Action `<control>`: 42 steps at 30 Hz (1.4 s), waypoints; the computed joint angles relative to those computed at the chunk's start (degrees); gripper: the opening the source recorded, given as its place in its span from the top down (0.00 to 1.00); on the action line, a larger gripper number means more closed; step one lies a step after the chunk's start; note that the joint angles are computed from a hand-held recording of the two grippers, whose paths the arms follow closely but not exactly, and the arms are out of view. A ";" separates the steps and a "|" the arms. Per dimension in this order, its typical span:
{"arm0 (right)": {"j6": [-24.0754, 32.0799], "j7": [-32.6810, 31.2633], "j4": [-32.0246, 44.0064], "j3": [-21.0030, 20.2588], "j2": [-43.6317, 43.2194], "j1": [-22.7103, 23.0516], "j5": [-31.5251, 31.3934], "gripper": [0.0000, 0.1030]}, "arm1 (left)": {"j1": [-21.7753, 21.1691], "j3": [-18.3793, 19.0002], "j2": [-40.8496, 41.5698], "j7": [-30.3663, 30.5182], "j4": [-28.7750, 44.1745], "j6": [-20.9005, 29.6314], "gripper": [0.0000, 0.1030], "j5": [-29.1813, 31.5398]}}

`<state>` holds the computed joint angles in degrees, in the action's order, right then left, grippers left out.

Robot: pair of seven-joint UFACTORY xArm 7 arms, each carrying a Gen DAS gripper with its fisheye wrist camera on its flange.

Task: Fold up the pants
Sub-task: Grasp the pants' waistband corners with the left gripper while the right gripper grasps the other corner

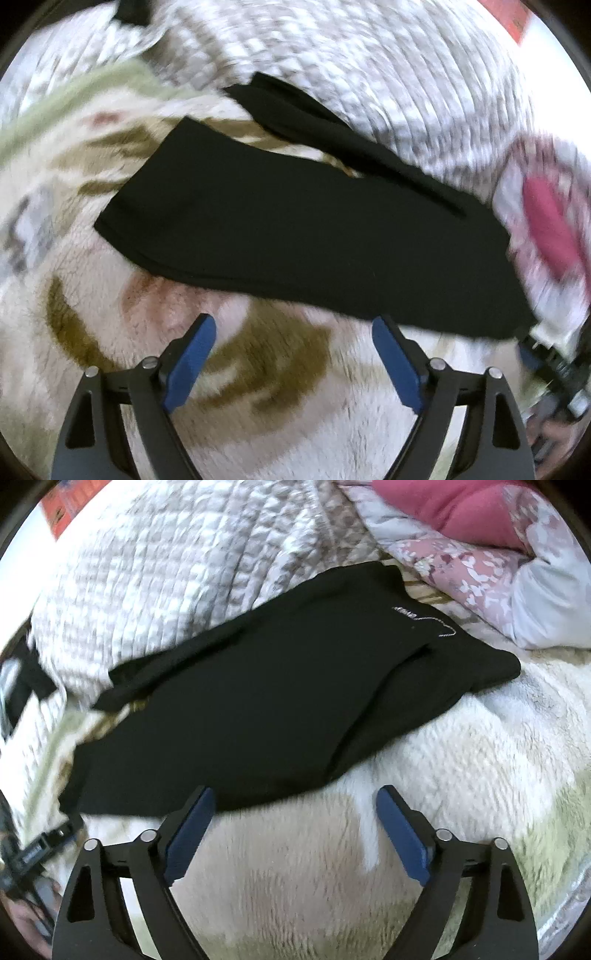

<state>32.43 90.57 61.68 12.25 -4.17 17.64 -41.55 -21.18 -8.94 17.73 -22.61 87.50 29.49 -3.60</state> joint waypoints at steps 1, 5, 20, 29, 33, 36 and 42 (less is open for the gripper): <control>-0.62 0.66 -0.15 -0.22 -0.12 -0.26 -0.34 0.17 | 0.62 -0.38 0.17 0.44 0.06 -0.63 0.15 -1.37; -3.22 2.73 -0.04 -1.24 0.38 -1.64 -0.72 0.21 | 1.94 -1.05 2.87 1.50 2.45 -2.08 0.15 -4.72; -3.55 11.42 -1.12 -1.90 -1.00 -5.13 -6.52 0.83 | -0.77 4.11 7.79 -7.48 9.17 -0.05 0.76 3.86; -7.98 10.98 -3.67 -0.98 -4.78 -7.14 -4.89 0.94 | 0.16 3.25 4.98 -7.83 7.72 -0.25 0.96 5.06; -4.08 6.63 -5.08 0.93 -10.16 -6.67 0.14 0.94 | 1.13 2.40 -1.05 -6.98 2.19 -0.66 0.96 4.13; -1.97 4.48 -8.08 2.71 -14.26 -6.25 5.41 0.94 | 2.58 1.03 -7.62 -4.62 -5.29 -2.68 0.96 1.24; 2.21 2.96 -14.37 6.29 -18.93 -5.24 15.01 0.94 | 2.74 0.10 -17.93 -5.58 -19.16 -4.72 0.96 0.67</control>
